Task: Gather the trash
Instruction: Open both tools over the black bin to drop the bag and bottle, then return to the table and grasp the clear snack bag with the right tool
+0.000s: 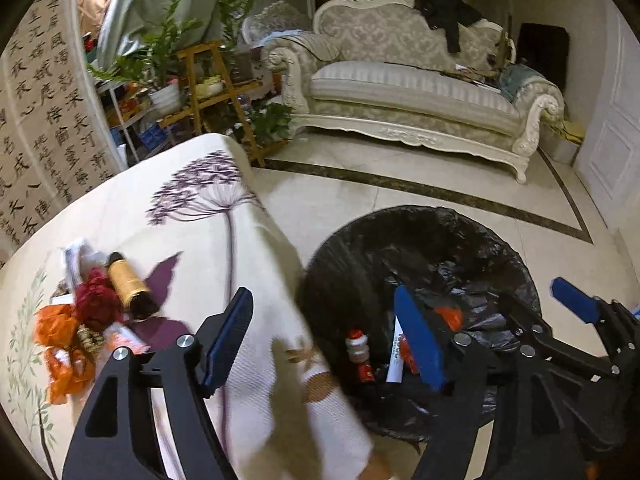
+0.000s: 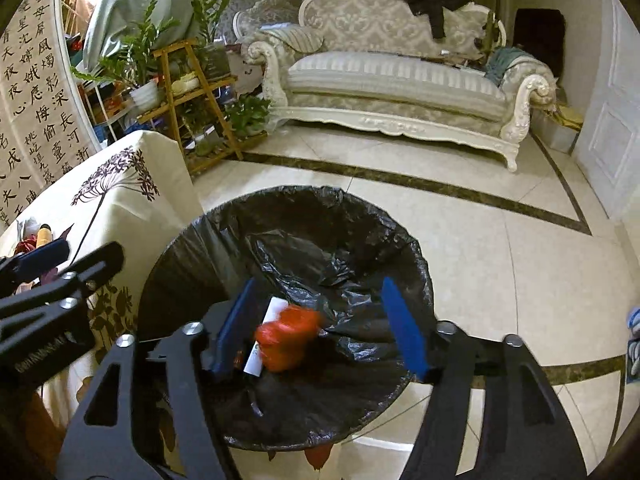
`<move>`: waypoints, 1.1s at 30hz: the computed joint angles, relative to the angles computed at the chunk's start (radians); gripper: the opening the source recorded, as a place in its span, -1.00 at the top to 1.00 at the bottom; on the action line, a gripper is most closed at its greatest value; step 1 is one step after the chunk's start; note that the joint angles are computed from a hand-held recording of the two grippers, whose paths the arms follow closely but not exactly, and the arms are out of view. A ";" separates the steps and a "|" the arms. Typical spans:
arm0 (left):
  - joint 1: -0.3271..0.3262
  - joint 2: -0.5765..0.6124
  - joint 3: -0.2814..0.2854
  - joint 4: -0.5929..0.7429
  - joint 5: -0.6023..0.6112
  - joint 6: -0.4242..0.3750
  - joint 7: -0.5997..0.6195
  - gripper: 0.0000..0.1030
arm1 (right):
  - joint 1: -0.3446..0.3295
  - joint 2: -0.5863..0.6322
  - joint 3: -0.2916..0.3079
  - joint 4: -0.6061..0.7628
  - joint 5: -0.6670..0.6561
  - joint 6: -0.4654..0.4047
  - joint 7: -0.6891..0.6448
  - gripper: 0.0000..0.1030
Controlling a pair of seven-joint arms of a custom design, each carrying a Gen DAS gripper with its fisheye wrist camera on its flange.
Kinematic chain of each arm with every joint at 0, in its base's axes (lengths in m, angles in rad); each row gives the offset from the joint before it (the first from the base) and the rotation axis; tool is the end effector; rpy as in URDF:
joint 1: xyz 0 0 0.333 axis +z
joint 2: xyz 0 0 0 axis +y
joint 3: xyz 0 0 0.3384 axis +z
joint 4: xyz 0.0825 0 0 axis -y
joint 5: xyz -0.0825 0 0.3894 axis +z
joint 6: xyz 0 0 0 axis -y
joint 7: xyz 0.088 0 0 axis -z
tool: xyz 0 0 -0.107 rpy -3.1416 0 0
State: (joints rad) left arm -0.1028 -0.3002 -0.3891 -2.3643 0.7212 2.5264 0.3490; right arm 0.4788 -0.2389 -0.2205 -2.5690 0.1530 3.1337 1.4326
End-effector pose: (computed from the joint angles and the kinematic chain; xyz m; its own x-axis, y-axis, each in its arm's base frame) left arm 0.4236 -0.2470 0.4980 0.2232 -0.9736 -0.0476 -0.7211 -0.1321 -0.6801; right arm 0.4660 0.1057 0.4579 0.2516 -0.9658 -0.0632 -0.6873 -0.1324 -0.7142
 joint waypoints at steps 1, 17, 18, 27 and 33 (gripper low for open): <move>0.001 -0.019 0.000 -0.012 0.002 -0.008 -0.008 -0.41 | -0.003 -0.007 0.007 -0.005 -0.003 0.003 0.003 -0.43; 0.110 -0.442 -0.010 -0.265 -0.187 -0.156 0.039 -0.51 | 0.208 -0.111 -0.004 -0.028 0.038 -0.050 -0.050 -0.58; 0.119 -0.465 -0.010 -0.278 -0.199 -0.167 0.046 -0.51 | 0.215 -0.114 0.004 -0.028 0.039 -0.055 -0.053 -0.58; 0.177 -0.659 -0.002 -0.394 -0.289 -0.250 0.118 -0.51 | 0.293 -0.122 0.066 -0.011 0.070 -0.085 -0.062 -0.58; 0.201 -0.756 0.010 -0.458 -0.332 -0.280 0.159 -0.51 | 0.281 -0.080 0.145 0.022 0.054 -0.098 -0.031 -0.58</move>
State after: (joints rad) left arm 0.0986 -1.0560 -0.3787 -2.8225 0.3892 2.2468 0.5079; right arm 0.7595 -0.3188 -0.0752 -2.5475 0.2065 3.0355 1.4020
